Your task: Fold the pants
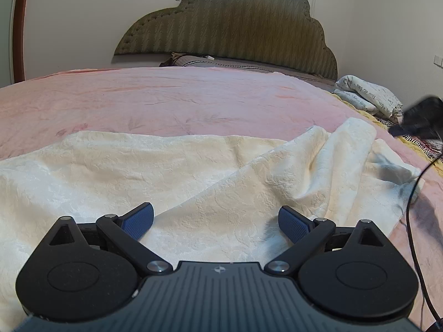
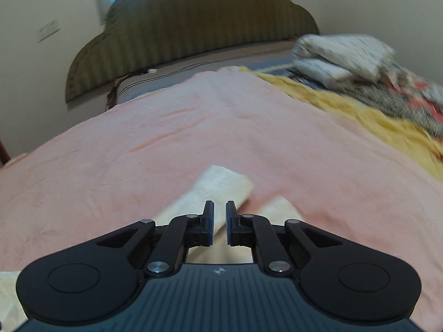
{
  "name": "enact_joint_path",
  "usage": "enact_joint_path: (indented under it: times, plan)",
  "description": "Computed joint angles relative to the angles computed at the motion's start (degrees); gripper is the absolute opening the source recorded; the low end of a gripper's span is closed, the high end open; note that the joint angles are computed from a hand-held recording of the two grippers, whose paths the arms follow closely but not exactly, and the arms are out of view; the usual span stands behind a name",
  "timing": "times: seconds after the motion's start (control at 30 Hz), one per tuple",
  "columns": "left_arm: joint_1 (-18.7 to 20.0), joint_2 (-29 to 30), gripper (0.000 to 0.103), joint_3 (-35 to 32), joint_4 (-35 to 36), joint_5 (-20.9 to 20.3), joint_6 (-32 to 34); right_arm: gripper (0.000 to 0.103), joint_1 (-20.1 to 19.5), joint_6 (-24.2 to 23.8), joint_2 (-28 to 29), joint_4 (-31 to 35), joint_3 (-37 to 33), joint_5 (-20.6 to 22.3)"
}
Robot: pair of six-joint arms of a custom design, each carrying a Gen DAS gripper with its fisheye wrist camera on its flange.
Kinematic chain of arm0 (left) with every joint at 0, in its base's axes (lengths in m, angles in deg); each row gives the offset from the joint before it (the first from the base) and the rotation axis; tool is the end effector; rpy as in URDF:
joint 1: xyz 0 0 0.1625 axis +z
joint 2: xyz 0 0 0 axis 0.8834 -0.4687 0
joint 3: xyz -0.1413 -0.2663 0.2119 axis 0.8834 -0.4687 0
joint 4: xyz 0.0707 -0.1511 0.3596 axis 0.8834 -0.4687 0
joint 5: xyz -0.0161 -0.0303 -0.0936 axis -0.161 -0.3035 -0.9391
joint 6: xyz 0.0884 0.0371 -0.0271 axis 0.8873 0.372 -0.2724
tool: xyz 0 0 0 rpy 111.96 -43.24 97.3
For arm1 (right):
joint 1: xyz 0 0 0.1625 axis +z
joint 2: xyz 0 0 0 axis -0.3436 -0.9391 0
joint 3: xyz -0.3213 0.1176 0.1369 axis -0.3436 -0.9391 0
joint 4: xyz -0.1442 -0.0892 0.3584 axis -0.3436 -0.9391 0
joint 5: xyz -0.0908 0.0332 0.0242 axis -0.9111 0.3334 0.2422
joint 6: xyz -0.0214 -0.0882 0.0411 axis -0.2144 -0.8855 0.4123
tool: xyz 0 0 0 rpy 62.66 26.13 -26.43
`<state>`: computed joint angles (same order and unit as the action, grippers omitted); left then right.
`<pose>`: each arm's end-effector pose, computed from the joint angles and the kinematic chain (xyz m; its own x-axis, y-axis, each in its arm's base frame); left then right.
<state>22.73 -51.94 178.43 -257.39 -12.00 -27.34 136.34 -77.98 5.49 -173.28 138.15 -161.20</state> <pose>0.1413 -0.3898 0.2796 -0.7801 -0.0067 -0.6256 0.5132 0.5651 -0.6460 0.3213 -0.5124 -0.0659 -0.8337 0.1224 0.5384 -0.3413 0.6524 -0.6767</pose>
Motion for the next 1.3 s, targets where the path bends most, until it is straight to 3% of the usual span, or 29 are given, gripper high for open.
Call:
enact_joint_path:
  times: [0.07, 0.17, 0.23, 0.3, 0.4, 0.5, 0.73, 0.8, 0.93, 1.03, 1.2, 1.23, 1.27, 1.3]
  plan:
    - [-0.3, 0.2, 0.098, 0.1, -0.3, 0.6, 0.2, 0.009, -2.1, 3.2, -3.5, -1.2, 6.4, 2.9]
    - [-0.8, 0.4, 0.098, 0.2, -0.6, 1.4, 0.4, 0.013, -5.8, 7.6, -6.4, -3.6, 12.0, 13.1]
    - [-0.9, 0.6, 0.098, 0.2, -0.8, 1.7, 0.5, 0.031, -8.8, 12.2, -6.8, -6.9, 14.0, 22.3]
    - [-0.9, 0.6, 0.098, 0.2, -0.9, 1.8, 0.4, 0.073, -10.9, 15.3, -5.8, -8.4, 13.6, 27.7]
    - [-1.1, 0.8, 0.098, 0.2, -1.1, 1.9, 0.4, 0.074, -12.2, 17.1, -2.9, -9.9, 11.0, 30.6]
    - [-1.0, 0.7, 0.098, 0.2, -1.1, 1.9, 0.4, 0.074, -14.4, 18.0, 0.2, -15.1, 8.6, 38.7]
    - [-1.1, 0.8, 0.098, 0.3, -1.2, 2.0, 0.4, 0.074, -18.1, 21.3, 4.7, -24.7, 4.3, 51.6]
    - [-1.1, 0.8, 0.098, 0.3, -1.3, 2.0, 0.4, 0.074, -18.1, 20.0, 4.2, -23.1, 3.4, 50.7]
    - [-1.1, 0.8, 0.098, 0.3, -1.2, 2.0, 0.3, 0.073, -17.5, 18.8, 3.9, -13.0, -1.1, 45.3]
    - [-1.0, 0.8, 0.098, 0.3, -1.3, 1.9, 0.2, 0.071, -18.1, 20.9, 4.7, -8.6, -4.2, 45.3]
    - [-1.1, 0.8, 0.098, 0.3, -1.3, 2.0, 0.3, 0.067, -17.4, 17.7, 4.3, -4.0, -5.4, 43.8]
    - [-1.1, 0.8, 0.098, 0.3, -1.3, 2.0, 0.3, 0.056, -17.2, 17.3, 4.2, -3.5, -5.6, 43.0]
    - [-1.1, 0.9, 0.098, 0.3, -1.4, 2.1, 0.3, 0.016, -16.8, 17.4, 4.3, -3.0, -5.9, 41.2]
    - [-1.2, 1.0, 0.095, 0.5, -2.2, 2.3, 0.5, 0.004, -16.8, 17.6, 4.4, -2.7, -6.1, 40.5]
